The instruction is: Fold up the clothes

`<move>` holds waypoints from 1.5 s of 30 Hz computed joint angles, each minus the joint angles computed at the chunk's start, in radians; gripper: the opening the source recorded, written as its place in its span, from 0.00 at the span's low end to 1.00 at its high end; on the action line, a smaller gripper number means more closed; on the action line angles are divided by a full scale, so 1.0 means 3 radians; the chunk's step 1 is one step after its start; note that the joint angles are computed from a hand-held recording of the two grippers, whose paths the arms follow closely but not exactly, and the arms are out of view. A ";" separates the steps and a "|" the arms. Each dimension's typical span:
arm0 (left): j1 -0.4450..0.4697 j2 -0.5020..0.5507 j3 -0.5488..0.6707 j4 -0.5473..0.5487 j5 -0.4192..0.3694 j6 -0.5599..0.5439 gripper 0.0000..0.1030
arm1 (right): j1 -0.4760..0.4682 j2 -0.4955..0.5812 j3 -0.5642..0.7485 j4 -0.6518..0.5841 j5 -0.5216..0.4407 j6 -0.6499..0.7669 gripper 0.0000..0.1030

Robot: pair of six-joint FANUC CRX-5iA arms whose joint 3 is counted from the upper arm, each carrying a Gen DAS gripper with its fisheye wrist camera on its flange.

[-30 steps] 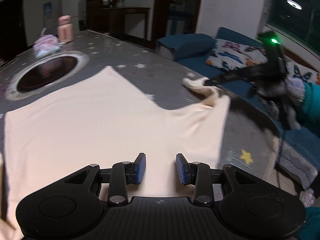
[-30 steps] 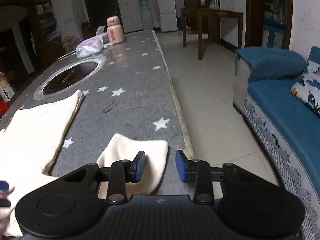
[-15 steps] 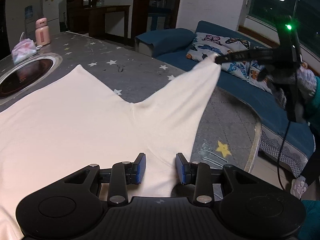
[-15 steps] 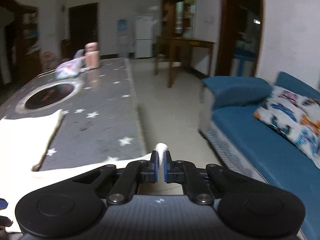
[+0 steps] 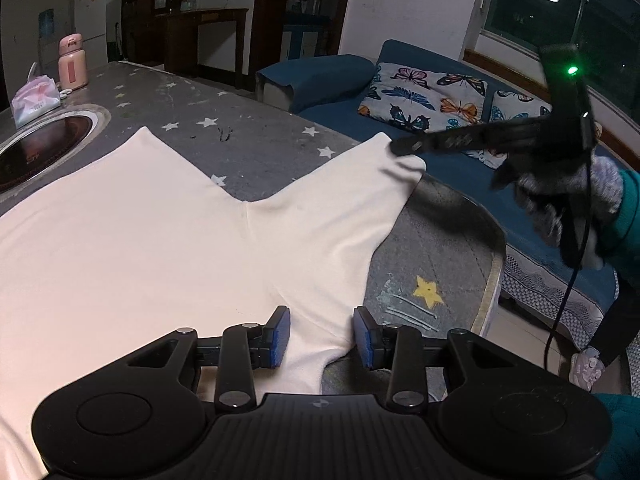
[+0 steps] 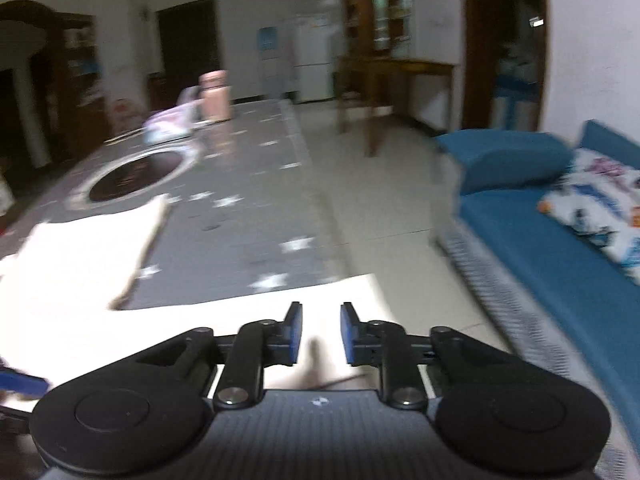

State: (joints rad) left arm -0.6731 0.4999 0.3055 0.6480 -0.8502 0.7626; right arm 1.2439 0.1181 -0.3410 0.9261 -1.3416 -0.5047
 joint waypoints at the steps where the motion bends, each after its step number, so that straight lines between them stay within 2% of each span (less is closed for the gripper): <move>1: 0.0009 -0.0011 -0.0010 0.0005 -0.0001 0.0012 0.37 | -0.0031 0.0012 0.0000 0.0004 0.0107 0.0053 0.22; 4: 0.0041 -0.0068 -0.0077 0.0033 0.0046 0.0051 0.39 | -0.0113 0.0074 0.0059 -0.0073 0.0322 0.0229 0.31; 7: 0.0095 -0.0176 -0.0233 0.0116 0.0222 0.0134 0.43 | -0.0128 0.0128 0.0130 -0.0097 0.0351 0.0351 0.36; 10: 0.0169 -0.0302 -0.0366 0.0049 0.0454 0.0363 0.43 | -0.0130 0.0114 0.0146 -0.0008 0.0410 0.0378 0.41; 11: 0.0200 -0.0345 -0.0394 -0.0031 0.0533 0.0473 0.43 | -0.0141 0.0124 0.0162 0.0022 0.0444 0.0401 0.44; 14: 0.0301 -0.0441 -0.0418 -0.0330 0.0712 0.0870 0.43 | -0.0194 0.0160 0.0208 0.0081 0.0588 0.0465 0.45; 16: 0.0383 -0.0468 -0.0339 -0.0683 0.0758 0.1265 0.43 | -0.0239 0.0187 0.0241 0.0112 0.0711 0.0510 0.46; 18: 0.0445 -0.0460 -0.0176 -0.1184 0.0746 0.1756 0.43 | -0.0276 0.0222 0.0286 0.0137 0.0805 0.0569 0.46; 20: 0.0492 -0.0417 0.0000 -0.1607 0.0679 0.2141 0.43 | -0.0302 0.0250 0.0330 0.0155 0.0882 0.0638 0.46; 23: 0.0532 -0.0246 0.0381 -0.2110 0.0403 0.2585 0.43 | -0.0347 0.0281 0.0398 0.0173 0.1064 0.0761 0.47; 28: 0.0651 0.0036 0.0803 -0.2162 0.0088 0.2835 0.43 | -0.0407 0.0367 0.0565 0.0166 0.1293 0.1039 0.48; 36: 0.0611 0.0639 0.1786 -0.2441 -0.0546 0.3253 0.42 | -0.0501 0.0586 0.0862 0.0061 0.1651 0.1485 0.50; 41: 0.0566 0.0740 0.1974 -0.2528 -0.0648 0.3307 0.45 | -0.0529 0.0664 0.0971 -0.0009 0.1769 0.1675 0.51; 43: 0.0518 0.0780 0.2058 -0.2664 -0.0697 0.3297 0.42 | -0.0537 0.0683 0.0996 -0.0021 0.1800 0.1710 0.51; 44: 0.0479 0.0778 0.2067 -0.2786 -0.0695 0.3264 0.38 | -0.0537 0.0693 0.1009 -0.0028 0.1812 0.1726 0.51; 45: 0.0457 0.0766 0.2051 -0.2869 -0.0667 0.3245 0.30 | -0.0533 0.0707 0.1033 -0.0040 0.1821 0.1754 0.51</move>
State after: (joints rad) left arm -0.5362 0.7299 0.9209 -0.2129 -1.0502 1.7360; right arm 1.0841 0.3300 -0.0311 0.9142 -0.7954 0.0214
